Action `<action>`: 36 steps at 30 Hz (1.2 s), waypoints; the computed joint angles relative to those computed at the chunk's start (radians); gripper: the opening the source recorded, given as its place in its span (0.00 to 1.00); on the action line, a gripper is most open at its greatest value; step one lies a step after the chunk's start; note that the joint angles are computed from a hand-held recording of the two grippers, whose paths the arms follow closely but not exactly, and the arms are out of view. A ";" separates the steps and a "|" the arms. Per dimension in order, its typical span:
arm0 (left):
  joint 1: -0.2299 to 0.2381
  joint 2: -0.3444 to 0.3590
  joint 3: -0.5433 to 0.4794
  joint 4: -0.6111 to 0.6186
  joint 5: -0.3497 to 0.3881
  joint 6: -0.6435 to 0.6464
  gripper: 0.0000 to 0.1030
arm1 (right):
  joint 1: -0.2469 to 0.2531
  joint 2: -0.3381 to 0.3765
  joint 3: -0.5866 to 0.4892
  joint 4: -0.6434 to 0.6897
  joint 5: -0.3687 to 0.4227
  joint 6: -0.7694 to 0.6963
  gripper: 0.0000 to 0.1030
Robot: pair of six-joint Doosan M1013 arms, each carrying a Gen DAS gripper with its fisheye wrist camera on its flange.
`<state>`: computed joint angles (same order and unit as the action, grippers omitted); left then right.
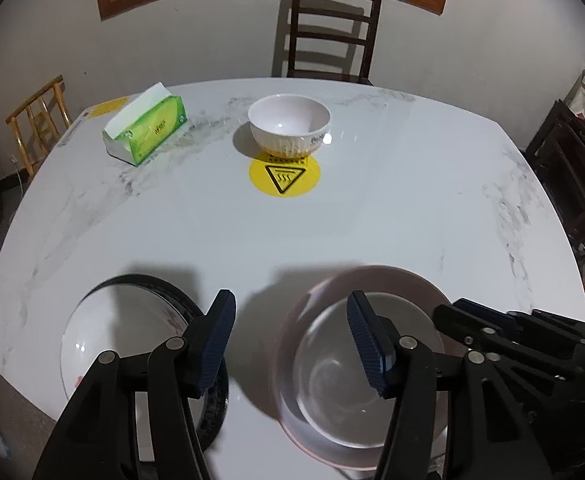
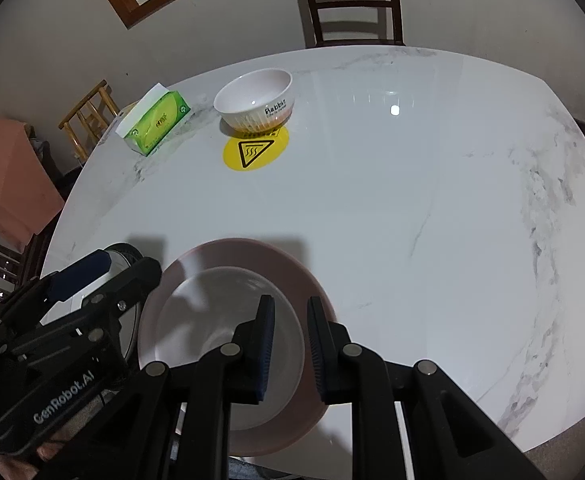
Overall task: Organize plates and bowls
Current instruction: 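Move the left tool to the small white 'Rabbit' bowl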
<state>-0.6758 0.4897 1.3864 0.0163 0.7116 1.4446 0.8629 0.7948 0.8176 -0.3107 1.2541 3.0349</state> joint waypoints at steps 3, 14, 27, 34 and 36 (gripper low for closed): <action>-0.003 -0.003 0.010 0.055 -0.025 -0.031 0.54 | -0.002 -0.007 0.013 -0.008 -0.019 0.002 0.18; 0.000 0.026 -0.020 0.151 -0.008 -0.100 0.56 | -0.015 -0.009 0.019 -0.008 -0.030 -0.017 0.18; 0.002 0.079 -0.085 0.237 0.051 -0.152 0.56 | -0.046 -0.012 0.031 0.002 -0.040 -0.040 0.18; 0.002 0.112 -0.129 0.282 0.079 -0.172 0.56 | -0.067 0.002 0.010 0.008 -0.036 -0.062 0.18; 0.004 0.120 -0.139 0.286 0.086 -0.171 0.56 | -0.074 0.008 0.001 0.006 -0.038 -0.076 0.18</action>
